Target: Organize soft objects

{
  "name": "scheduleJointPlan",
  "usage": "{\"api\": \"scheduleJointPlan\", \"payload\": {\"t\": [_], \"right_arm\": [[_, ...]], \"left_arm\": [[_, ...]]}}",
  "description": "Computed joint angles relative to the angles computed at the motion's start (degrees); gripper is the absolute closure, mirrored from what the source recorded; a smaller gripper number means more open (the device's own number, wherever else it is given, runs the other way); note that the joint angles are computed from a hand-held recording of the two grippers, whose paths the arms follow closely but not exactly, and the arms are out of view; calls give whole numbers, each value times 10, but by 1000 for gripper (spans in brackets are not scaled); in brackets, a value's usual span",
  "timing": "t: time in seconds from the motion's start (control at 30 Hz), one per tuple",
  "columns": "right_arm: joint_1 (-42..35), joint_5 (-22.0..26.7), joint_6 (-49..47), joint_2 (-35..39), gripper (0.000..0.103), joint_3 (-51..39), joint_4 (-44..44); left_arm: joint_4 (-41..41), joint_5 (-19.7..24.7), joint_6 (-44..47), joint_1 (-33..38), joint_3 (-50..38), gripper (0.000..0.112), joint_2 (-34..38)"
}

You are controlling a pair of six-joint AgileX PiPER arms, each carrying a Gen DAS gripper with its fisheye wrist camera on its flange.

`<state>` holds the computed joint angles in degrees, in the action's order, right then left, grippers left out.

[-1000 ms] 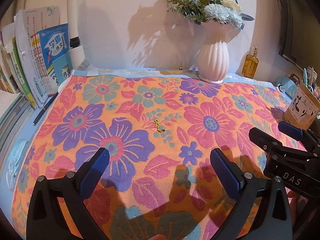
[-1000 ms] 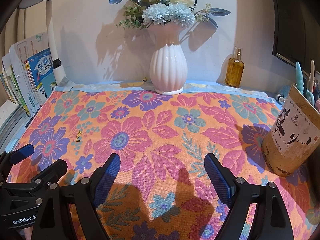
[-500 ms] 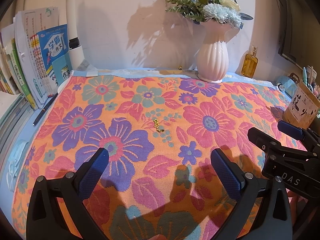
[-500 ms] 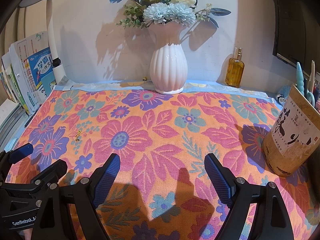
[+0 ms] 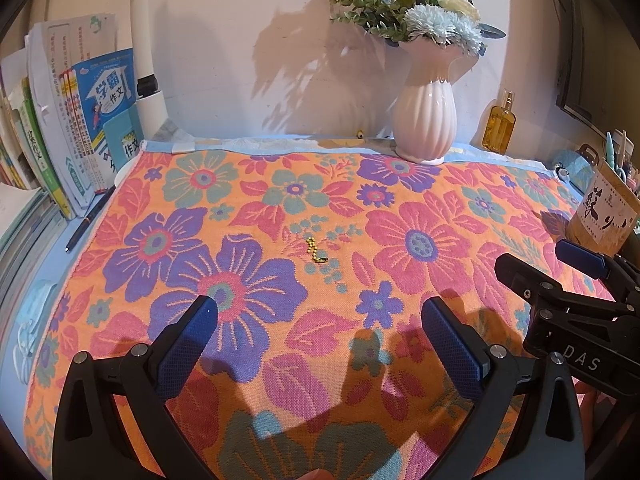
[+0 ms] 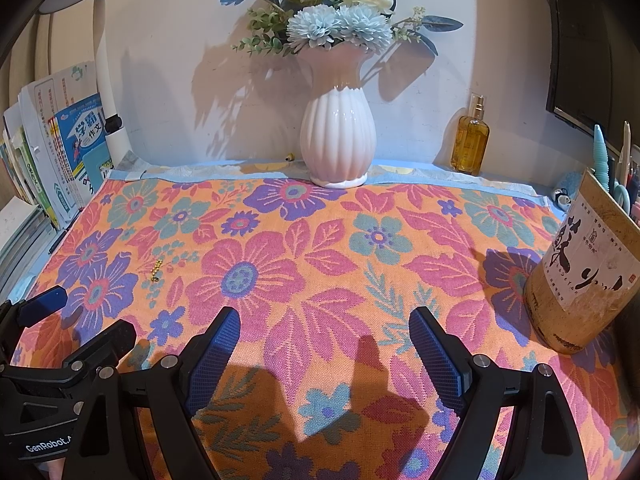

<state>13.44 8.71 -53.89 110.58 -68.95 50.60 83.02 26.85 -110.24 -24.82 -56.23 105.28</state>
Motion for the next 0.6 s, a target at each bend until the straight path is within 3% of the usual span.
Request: {"api": "scheduleJointPlan", "payload": {"t": [0.6], "right_arm": [[-1,2,-2,0,18,-1,0]], "left_arm": [[0,3,2,-1,1,10,-2]]}}
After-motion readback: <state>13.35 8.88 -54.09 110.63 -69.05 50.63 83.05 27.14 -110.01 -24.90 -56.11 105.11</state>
